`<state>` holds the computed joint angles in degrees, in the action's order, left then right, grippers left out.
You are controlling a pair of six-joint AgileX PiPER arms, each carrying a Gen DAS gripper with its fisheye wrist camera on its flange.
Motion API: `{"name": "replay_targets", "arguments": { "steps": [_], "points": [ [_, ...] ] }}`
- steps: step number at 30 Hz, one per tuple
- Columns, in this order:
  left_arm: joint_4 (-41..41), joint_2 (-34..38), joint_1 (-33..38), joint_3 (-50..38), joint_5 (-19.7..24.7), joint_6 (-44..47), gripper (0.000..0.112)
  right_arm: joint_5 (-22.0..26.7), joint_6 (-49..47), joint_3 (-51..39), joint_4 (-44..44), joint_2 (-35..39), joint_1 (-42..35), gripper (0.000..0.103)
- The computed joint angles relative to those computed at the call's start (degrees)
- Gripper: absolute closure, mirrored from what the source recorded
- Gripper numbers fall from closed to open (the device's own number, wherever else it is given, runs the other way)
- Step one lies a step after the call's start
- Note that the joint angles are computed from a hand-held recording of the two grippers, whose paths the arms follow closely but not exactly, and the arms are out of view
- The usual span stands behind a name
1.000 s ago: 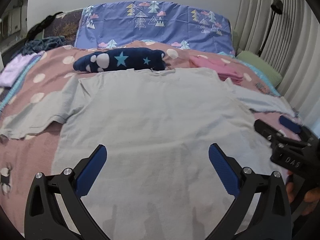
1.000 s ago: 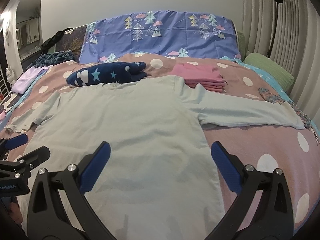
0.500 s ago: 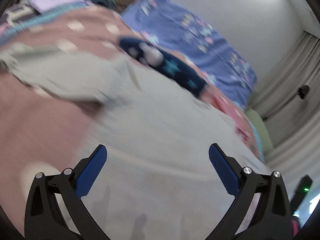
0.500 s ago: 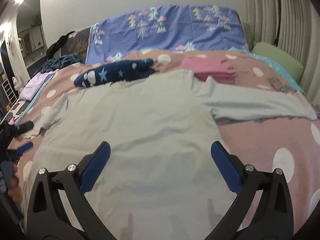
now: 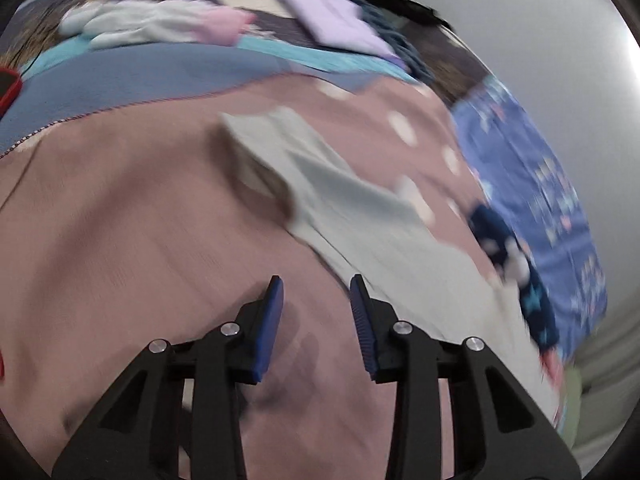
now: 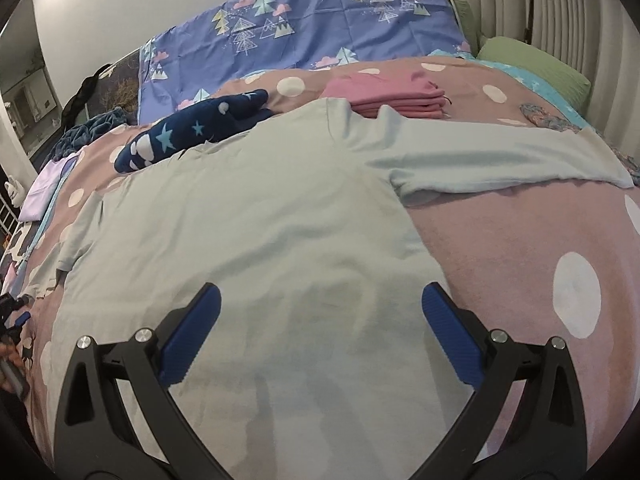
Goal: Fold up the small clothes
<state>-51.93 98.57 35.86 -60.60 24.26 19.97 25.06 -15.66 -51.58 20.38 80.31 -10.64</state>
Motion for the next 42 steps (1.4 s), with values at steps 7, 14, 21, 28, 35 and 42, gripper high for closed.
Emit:
{"name": "replay_targets", "arguments": {
  "steps": [7, 14, 21, 28, 35, 42],
  "points": [
    [2.6, 10.2, 1.84, -14.83, 3.85, -6.95, 0.112, -1.03, 4.76, -0.18, -6.38, 0.32, 2.99, 0.002],
    [6.66, 3.43, -11.14, -17.91, 2.76, -3.46, 0.112, -1.83, 6.34, -0.32, -7.48, 0.96, 1.94, 0.002],
    [6.3, 0.31, -34.83, -23.52, 5.09, 3.72, 0.112, -0.59, 0.09, -0.52, -0.81, 1.33, 0.42, 0.002],
    [14.57, 10.48, -54.12, -29.79, 7.49, -1.02, 0.112, 0.35, -2.93, -0.23, 0.77, 0.84, -3.62, 0.002],
    [14.47, 13.66, -56.21, -25.68, 8.7, -3.26, 0.083, 1.65, -5.12, -1.99, 0.88, 2.92, -6.98, 0.002],
    [31.44, 2.78, -54.21, -15.95, 2.81, -15.75, 0.067, 4.31, -19.76, -5.26, 10.62, 3.09, -1.57, 0.03]
  ]
}}
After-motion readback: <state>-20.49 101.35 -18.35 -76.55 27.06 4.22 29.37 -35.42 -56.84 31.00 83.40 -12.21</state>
